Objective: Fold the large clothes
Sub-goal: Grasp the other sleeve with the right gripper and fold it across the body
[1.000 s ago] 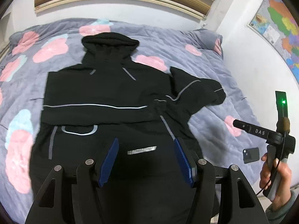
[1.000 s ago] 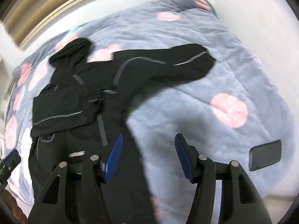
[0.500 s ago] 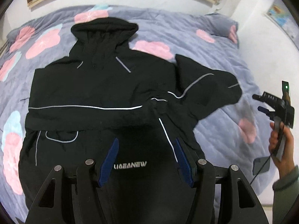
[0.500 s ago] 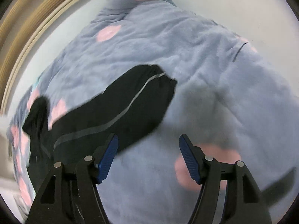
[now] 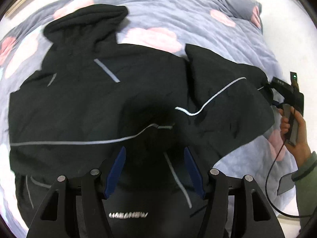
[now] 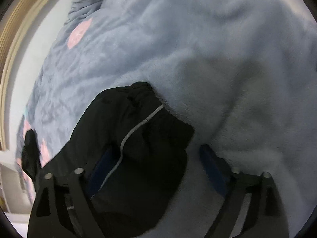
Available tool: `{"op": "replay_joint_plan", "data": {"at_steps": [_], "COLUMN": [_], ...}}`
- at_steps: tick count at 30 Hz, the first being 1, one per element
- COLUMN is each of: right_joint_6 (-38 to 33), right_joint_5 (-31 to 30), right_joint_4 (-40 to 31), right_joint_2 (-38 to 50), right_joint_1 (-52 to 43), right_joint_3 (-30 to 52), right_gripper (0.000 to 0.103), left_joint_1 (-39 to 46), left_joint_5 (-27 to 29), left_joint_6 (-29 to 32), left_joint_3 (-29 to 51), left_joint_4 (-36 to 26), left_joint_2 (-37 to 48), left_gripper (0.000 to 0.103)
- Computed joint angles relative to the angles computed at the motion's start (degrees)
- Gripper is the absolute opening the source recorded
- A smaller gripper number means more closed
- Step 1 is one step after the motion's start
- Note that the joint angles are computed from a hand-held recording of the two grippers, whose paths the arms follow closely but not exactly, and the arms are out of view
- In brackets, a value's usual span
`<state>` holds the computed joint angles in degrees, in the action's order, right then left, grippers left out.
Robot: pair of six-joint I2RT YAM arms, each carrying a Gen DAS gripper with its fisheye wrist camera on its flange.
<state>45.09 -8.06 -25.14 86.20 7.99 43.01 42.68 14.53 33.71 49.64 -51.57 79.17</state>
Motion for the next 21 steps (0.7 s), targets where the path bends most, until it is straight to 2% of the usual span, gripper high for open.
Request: {"op": "replay_joint_plan", "data": {"at_steps": [2, 3, 4, 6, 8, 12, 14, 17, 19, 21], "right_joint_6": [-0.7, -1.5, -2.3, -2.2, -1.5, -1.7, -1.5, -5.1, -4.6, -3.6], "right_joint_5": [0.4, 0.2, 0.1, -0.7, 0.4, 16.2, 20.6, 13.4, 13.4, 12.1], "right_joint_4": [1.1, 1.3, 0.3, -1.4, -5.2, -25.4, -34.0, -36.5, -35.8, -32.9], "right_joint_2": [0.5, 0.3, -0.6, -4.4, -11.4, -27.6, -32.7, -37.2, -36.4, -35.4], "right_joint_1": [0.9, 1.4, 2.2, 2.6, 3.3, 7.9, 6.6, -2.4, -2.6, -3.2], "right_joint_3": [0.3, 0.5, 1.1, 1.1, 1.2, 7.5, 9.4, 3.9, -1.1, -5.5], "right_gripper": [0.091, 0.073, 0.05, 0.027, 0.024, 0.023, 0.024, 0.023, 0.023, 0.023], "left_joint_1": [-3.3, -5.0, -6.7, -9.7, -12.8, -18.6, -22.4, -28.4, -32.0, -34.9], "left_joint_5": [-0.5, -0.6, -0.7, -0.9, -0.8, 0.8, 1.8, 2.0, 1.9, -2.6], "left_joint_6": [-1.7, -2.5, -3.3, -4.5, -6.1, -9.3, -10.8, -13.9, -15.9, -18.0], "left_joint_3": [-0.2, -0.5, -0.8, -1.1, -1.1, -0.3, 0.4, 1.0, 1.8, 2.8], "left_joint_4": [1.5, 2.3, 3.2, 4.8, 5.8, 7.9, 9.6, 13.1, 15.4, 18.2], "left_joint_2": [1.2, 1.5, 1.7, 2.3, 2.7, 4.3, 6.9, 13.3, 19.7, 25.8], "left_gripper": [0.063, 0.063, 0.063, 0.063, 0.063, 0.063, 0.063, 0.063, 0.063, 0.063]}}
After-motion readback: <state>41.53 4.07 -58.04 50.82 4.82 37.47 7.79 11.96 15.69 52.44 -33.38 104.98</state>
